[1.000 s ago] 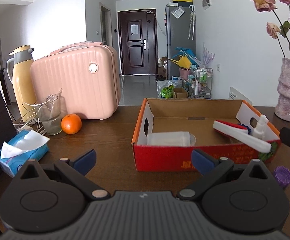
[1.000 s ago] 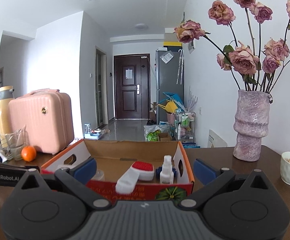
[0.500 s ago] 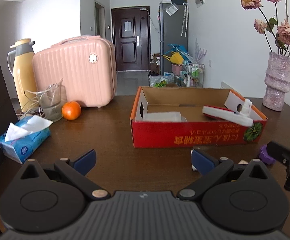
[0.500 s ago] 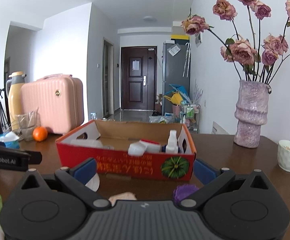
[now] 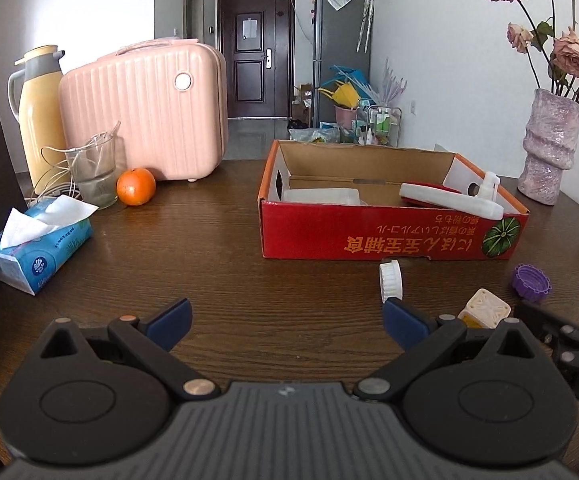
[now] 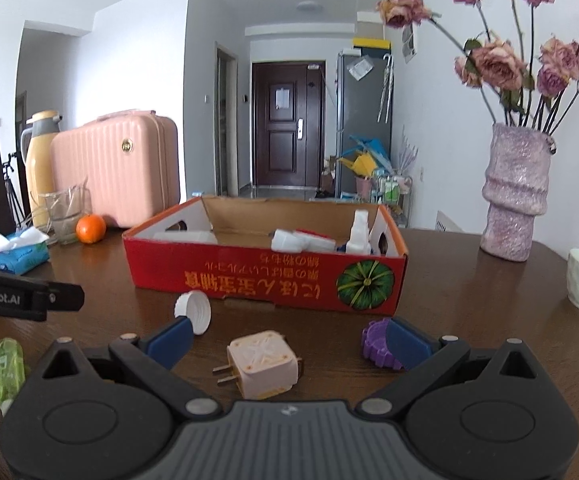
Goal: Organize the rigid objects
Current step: 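Grasp the beige plug adapter on the table with the right tool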
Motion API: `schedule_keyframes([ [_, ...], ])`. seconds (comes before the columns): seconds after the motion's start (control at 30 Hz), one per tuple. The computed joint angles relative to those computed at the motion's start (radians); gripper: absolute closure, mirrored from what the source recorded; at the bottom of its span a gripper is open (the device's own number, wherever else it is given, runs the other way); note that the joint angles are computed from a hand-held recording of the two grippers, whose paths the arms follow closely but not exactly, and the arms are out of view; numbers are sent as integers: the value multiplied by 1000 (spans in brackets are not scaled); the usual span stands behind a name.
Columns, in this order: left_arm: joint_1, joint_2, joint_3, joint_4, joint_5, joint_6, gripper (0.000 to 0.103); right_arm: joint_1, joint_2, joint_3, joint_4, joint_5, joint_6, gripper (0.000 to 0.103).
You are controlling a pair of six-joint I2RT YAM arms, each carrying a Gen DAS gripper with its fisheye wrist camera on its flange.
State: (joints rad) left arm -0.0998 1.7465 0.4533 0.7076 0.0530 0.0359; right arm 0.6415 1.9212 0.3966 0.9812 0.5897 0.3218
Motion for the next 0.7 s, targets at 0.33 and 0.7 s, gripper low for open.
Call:
schedule_keyframes([
  [0.33,12,13,20,-26,8,-2,0,-61,89,134,-161,-136,-63,0],
  [0.7,15,24,34,-42,5,-2,0,-166,164,274,-282,-296,-113,10],
])
